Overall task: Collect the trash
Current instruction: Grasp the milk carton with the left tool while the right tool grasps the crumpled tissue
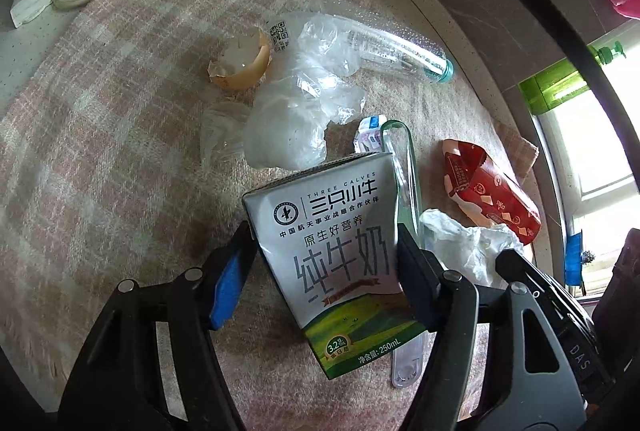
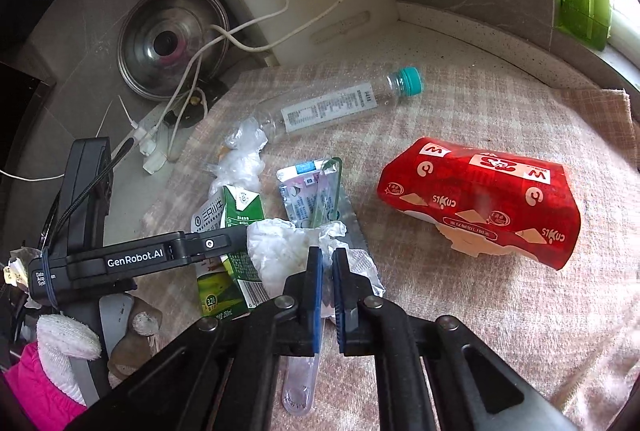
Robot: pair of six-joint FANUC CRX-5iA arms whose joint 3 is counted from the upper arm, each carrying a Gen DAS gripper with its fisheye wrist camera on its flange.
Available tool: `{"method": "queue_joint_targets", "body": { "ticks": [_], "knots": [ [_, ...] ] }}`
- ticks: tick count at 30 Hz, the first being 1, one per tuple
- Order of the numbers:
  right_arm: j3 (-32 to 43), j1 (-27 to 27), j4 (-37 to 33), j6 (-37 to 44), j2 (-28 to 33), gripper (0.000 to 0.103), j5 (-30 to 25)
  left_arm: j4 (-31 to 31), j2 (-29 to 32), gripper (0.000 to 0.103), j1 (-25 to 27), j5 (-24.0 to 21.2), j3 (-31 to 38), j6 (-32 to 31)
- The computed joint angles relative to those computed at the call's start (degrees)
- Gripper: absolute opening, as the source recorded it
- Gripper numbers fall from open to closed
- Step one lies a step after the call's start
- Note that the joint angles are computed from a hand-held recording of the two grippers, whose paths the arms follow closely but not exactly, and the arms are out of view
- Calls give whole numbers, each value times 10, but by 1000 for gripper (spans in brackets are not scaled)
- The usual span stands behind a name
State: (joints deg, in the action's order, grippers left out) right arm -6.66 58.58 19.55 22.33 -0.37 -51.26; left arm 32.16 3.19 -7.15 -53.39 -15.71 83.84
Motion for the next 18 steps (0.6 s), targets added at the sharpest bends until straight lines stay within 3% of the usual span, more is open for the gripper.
{"method": "queue_joint_targets", "body": {
  "ticks": [18],
  "knots": [
    [-70, 60, 83, -121, -74, 3, 1, 30, -114, 65, 57, -28, -77, -87]
  ]
}}
